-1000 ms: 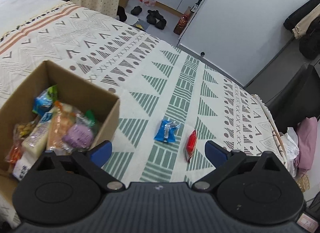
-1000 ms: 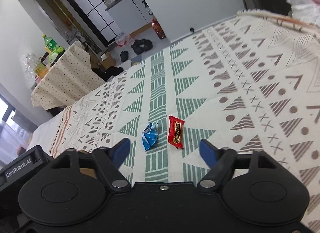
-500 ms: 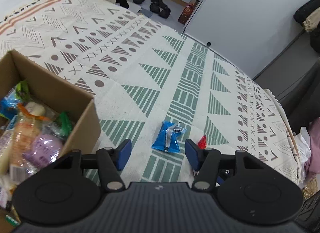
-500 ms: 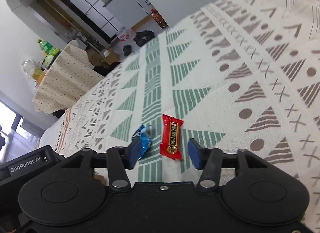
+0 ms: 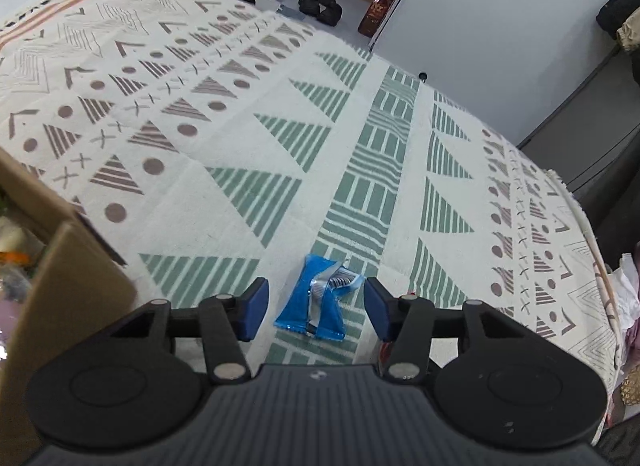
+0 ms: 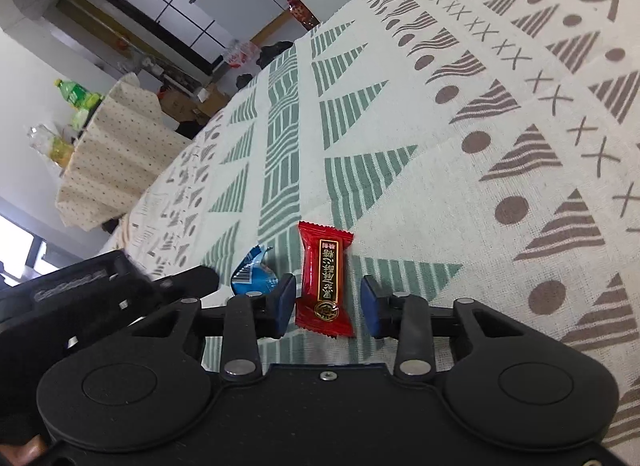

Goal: Organize snacks
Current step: 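Grasp the blue wrapped candy with left tool while right grasps red candy, then lift and carry the blue candy over the box with left tool while right carries red candy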

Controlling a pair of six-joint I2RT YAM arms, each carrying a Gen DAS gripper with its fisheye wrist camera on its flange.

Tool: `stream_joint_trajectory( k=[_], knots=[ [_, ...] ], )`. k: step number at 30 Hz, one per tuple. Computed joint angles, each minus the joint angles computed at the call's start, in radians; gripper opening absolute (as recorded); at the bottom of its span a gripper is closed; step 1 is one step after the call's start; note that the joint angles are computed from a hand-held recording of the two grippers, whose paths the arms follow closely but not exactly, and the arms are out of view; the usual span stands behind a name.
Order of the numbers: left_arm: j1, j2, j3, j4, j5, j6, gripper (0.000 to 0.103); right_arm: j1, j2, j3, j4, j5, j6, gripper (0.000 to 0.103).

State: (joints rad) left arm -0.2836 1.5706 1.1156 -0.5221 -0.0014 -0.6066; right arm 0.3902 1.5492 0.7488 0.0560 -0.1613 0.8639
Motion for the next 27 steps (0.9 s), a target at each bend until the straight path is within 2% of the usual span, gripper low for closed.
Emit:
stream_joint_trajectory(
  k=[4, 6, 11, 21, 22, 27],
  knots=[
    [-0.013, 0.031, -0.001, 0.011, 0.003, -0.005, 0.044, -0.006, -0.015, -0.007, -0.008, -0.025, 0.004, 0.025],
    [-0.009, 0.052, 0.000, 0.009, 0.018, -0.007, 0.034, -0.001, -0.029, -0.003, -0.034, -0.019, -0.002, 0.025],
    [0.006, 0.041, -0.011, 0.012, 0.033, 0.000, 0.028, 0.011, -0.071, -0.011, -0.086, 0.019, 0.001, 0.023],
    [0.001, -0.062, -0.061, -0.056, 0.013, -0.007, 0.027, 0.026, -0.126, -0.019, -0.145, 0.054, 0.017, 0.023],
    [0.000, -0.073, -0.066, -0.062, 0.012, -0.007, 0.027, 0.027, -0.128, -0.020, -0.149, 0.050, 0.017, 0.012],
    [-0.002, -0.124, -0.092, -0.082, 0.013, -0.014, 0.027, 0.048, -0.148, -0.018, -0.185, 0.075, 0.008, 0.010]
  ],
)
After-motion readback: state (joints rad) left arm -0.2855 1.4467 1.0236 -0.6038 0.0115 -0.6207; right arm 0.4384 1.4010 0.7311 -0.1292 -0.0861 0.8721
